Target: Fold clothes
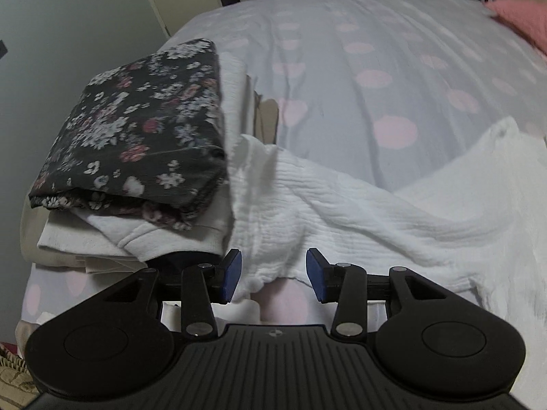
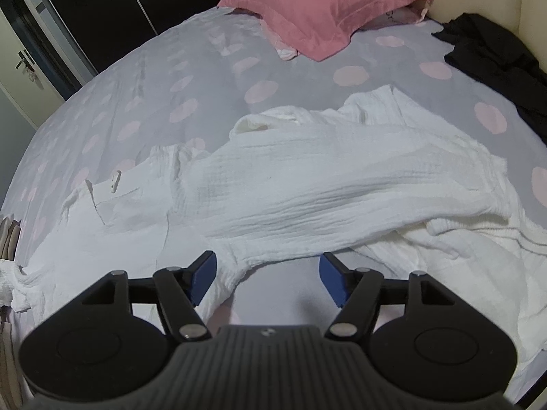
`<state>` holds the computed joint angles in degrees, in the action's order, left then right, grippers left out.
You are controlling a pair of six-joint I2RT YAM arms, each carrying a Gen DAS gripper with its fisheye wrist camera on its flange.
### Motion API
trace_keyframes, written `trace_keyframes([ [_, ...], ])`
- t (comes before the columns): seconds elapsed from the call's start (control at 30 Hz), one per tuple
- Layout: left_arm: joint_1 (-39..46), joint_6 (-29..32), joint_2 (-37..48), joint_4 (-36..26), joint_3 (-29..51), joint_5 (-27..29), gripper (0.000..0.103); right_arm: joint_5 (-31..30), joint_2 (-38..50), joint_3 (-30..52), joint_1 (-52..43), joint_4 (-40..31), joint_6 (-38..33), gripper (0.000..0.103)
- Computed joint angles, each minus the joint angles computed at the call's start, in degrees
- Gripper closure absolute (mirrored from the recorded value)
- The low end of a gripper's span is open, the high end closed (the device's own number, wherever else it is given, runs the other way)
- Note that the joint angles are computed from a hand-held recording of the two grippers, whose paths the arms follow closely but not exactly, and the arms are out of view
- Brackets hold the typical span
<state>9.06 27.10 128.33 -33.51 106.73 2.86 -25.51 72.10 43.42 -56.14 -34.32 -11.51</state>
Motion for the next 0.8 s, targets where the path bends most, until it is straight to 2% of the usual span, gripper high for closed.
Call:
trace_keyframes([
  [0.13, 0.18, -0.32, 2.70, -1.52, 3.14, -0.52, 0.062, 0.04, 0.53, 0.21, 1.46, -0.40, -0.21, 0.033],
  [0.3, -1.67, -1.05, 7.26, -2.44, 6.75, -7.49, 0.063, 0.79, 0.37, -0.07, 2.73, -0.06, -0.60, 0.033],
  [0.37, -1.73, -2.31, 9.37, -4.49, 9.62, -8.47, 0.080, 1.10, 0.60, 0.00, 2.77, -0.06, -0.43, 0.033],
  [0.4, -1.81, -2.86, 10.34, -5.60, 11.05, -9.30, 0.097, 1.15, 0.78, 0.11, 2.71, -0.10, -0.33, 0.033],
  [0.43, -1.92, -2.95, 10.47, -5.94, 11.35, -10.02, 0.102, 1.18, 0.96, 0.23, 2.63, -0.14, -0.24, 0.033],
  [0.57, -1.89, -1.46, 6.61, -5.24, 8.56, -9.35, 0.103, 1.10, 1.14, 0.27, 2.76, -0.23, -0.49, 0.033],
  [0.63, -1.75, -0.84, 7.13, -8.72, 12.00, -10.73, 0.103, 1.16, 1.32, 0.35, 3.05, -0.36, -0.67, 0.033],
  [0.77, -1.10, -1.94, 11.80, -22.13, 26.24, -13.94, 0.103, 1.08, 0.91, 0.25, 3.13, -0.46, -0.68, 0.033],
  [0.8, -1.08, -1.32, 11.73, -22.75, 27.05, -15.25, 0.103, 1.07, 0.76, 0.18, 3.08, -0.41, -0.58, 0.033],
])
